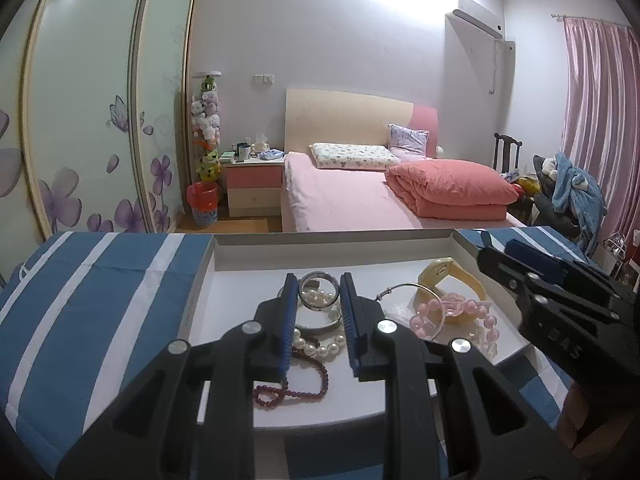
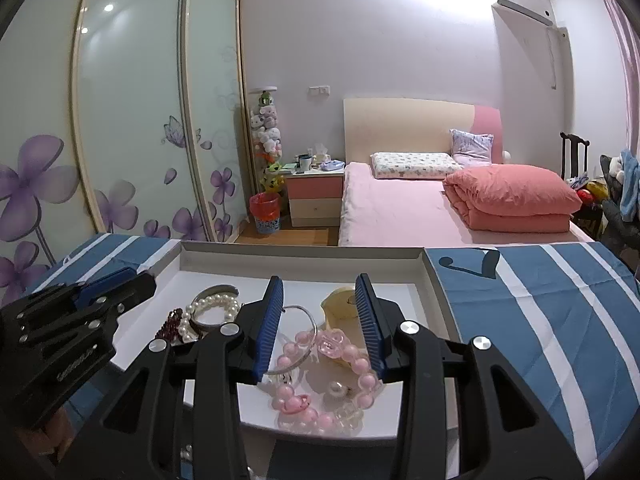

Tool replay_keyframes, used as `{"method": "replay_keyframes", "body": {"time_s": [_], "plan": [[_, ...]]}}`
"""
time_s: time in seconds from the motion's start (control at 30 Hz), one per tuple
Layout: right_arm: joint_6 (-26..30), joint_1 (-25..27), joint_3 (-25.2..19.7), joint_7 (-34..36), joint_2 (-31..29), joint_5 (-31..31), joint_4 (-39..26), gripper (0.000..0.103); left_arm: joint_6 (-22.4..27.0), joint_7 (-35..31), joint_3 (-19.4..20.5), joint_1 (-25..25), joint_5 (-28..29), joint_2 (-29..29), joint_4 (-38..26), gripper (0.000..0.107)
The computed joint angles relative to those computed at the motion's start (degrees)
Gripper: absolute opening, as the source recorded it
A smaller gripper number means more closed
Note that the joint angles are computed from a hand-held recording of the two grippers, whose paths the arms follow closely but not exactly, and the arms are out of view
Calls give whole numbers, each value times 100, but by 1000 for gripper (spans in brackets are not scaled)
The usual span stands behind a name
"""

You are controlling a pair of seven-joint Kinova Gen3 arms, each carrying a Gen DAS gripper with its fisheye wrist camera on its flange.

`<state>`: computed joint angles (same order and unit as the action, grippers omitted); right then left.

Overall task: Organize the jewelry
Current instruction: 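Carry the silver ring with the left gripper while the right carries the pearl stud into the tray, then open both grippers to drop the ring and the pearl stud in the tray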

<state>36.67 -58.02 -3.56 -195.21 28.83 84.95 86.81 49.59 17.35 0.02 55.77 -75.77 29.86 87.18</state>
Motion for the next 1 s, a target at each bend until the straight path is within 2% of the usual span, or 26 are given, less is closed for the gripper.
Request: {"method": "replay_keyframes", "body": {"time_s": [0.33, 0.4, 0.47, 0.57, 1.0], "plan": [[-15, 64, -9, -166, -65, 34, 122, 39, -416, -412, -57, -248, 344, 126, -262, 22], [-29, 99, -29, -196, -65, 32, 143, 39, -515, -546, -106, -281, 472, 160, -340, 24], [-63, 138, -37, -216, -67, 34, 163, 39, -571, -592, -193, -257, 545, 185, -381, 32], [-77, 157, -49, -204, -45, -1, 141, 39, -572, -553, -313, -177, 573, 210, -398, 38], [-119, 146, -68, -103, -112, -73, 198, 39, -553, -644, -404, -107, 780, 69, -287, 41]]}}
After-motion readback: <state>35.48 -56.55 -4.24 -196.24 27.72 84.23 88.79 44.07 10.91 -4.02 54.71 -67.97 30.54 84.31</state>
